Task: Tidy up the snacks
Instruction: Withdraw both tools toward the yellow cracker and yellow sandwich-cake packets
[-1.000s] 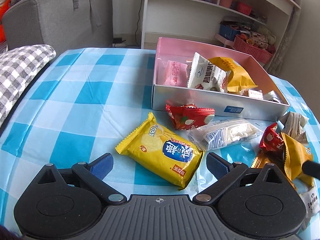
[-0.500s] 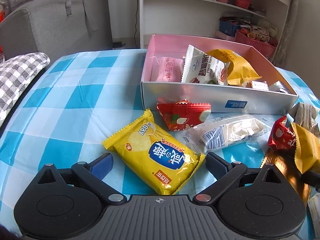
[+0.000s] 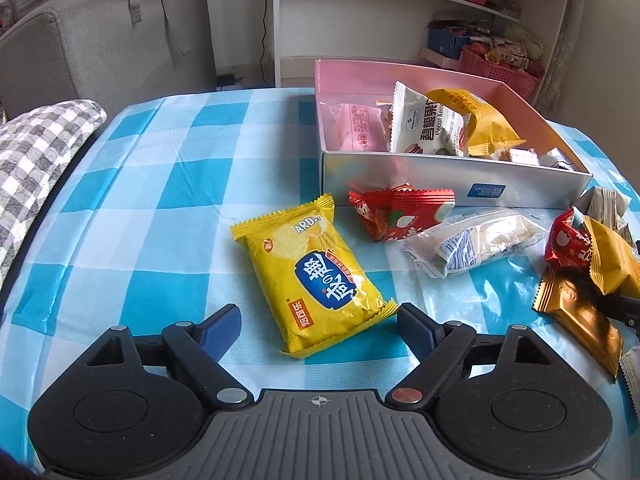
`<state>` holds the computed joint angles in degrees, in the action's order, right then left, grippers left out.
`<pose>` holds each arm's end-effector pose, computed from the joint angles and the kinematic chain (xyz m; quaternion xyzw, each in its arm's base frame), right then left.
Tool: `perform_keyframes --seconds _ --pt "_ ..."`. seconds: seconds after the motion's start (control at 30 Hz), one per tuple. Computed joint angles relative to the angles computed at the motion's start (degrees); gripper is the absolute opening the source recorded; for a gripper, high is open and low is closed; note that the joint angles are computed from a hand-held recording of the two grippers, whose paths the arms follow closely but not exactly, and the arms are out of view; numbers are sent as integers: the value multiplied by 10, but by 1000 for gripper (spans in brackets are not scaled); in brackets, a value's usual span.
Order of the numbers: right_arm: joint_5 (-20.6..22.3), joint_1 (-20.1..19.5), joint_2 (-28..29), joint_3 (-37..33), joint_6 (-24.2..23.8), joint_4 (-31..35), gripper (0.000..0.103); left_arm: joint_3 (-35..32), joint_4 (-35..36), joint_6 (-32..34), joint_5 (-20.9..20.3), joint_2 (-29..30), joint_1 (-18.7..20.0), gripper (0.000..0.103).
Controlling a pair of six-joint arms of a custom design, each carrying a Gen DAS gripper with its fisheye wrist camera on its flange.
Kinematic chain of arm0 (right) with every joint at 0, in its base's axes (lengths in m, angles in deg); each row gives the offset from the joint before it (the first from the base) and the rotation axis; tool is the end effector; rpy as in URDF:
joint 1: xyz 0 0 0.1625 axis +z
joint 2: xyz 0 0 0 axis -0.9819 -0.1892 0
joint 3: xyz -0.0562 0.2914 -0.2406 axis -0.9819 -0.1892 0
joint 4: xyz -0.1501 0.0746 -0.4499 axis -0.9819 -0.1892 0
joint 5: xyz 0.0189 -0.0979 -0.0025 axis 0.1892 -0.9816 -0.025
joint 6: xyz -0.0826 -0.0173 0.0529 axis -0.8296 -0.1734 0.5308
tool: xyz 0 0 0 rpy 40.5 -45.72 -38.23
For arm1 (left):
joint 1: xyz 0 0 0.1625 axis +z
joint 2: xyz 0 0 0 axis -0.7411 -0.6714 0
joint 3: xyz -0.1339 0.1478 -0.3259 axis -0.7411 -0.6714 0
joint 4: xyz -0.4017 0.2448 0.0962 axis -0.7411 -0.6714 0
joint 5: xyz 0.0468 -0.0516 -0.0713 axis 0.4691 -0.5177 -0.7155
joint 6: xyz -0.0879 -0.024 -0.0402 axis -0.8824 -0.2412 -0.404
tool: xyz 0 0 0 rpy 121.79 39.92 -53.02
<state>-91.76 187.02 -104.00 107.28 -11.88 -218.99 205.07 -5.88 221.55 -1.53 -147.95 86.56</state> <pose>0.1869 -0.3251 0.0480 0.3766 -0.8302 0.2388 0.3344 -0.0404 -0.3094 0.1725 0.0974 0.8760 -0.3112 0.3554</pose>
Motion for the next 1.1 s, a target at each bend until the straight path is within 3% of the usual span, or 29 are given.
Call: perform_keyframes --seconds 0.17,0.4,0.77,0.9,1.0,1.1 --pt "10 3 -15 -1 30 36 76 -1 40 -28 11 -8 1 84" --pt "46 1 -54 5 77 91 75 -7 3 32 35 -40 5 87" --pt "5 5 -13 -6 36 50 74 -29 -47 54 11 12 24 84" --pt "-1 7 -8 -9 34 52 64 -33 -58 65 1 19 28 84" --pt "-13 14 -2 -13 36 48 61 -33 -62 67 -8 19 29 75" --pt "-14 18 -5 -13 38 47 53 -33 -58 65 -18 18 30 56"
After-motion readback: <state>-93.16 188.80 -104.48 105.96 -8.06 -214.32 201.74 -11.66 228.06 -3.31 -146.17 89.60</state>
